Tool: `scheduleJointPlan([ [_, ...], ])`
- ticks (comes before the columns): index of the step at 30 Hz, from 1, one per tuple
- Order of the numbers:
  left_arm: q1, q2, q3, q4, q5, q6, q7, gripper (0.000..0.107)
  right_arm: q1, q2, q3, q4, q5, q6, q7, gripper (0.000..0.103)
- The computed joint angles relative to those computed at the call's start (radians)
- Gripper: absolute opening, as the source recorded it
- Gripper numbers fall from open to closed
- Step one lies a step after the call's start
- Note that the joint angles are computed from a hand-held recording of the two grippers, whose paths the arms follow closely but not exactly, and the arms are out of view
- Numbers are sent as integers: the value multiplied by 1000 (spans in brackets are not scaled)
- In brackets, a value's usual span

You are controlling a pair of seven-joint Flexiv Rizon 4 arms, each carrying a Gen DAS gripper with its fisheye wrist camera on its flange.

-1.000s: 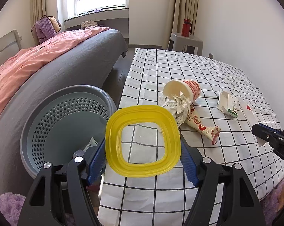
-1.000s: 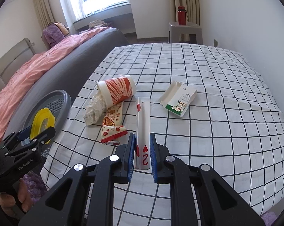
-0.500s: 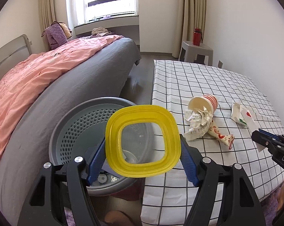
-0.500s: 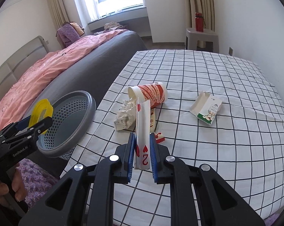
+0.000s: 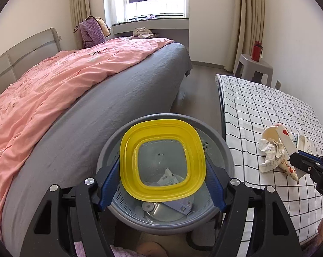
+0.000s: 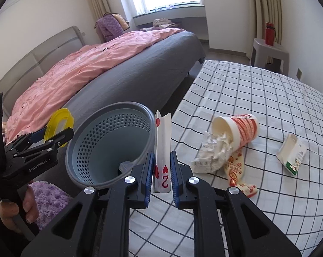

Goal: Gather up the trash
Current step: 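Carry lid and card over the basket and open both tools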

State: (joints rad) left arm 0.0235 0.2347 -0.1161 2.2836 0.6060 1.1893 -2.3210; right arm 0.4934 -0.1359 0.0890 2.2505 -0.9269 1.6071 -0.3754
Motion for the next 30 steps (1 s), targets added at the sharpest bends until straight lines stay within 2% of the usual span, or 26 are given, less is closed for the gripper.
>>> scheduleJointPlan([
  [6,17,-28,21,-13,4,11,19,69,-15,-103,127,-111,229,-38,-220,16],
  [9,18,-43,40,-9,-10,27,37,69,-5,-151,160,-164,306,-71,-306,16],
  [15,18,-91,74,-6,-50,56,66,69,32,-225,182,-253,414,-125,-423,16],
  [22,20,-123,98,-10,-70,74,86,69,77,-265,170,-315,512,-162,-521,18],
  [30,21,-141,113,-24,-53,82,66,69,115,-287,143,-358,555,-179,-563,19],
])
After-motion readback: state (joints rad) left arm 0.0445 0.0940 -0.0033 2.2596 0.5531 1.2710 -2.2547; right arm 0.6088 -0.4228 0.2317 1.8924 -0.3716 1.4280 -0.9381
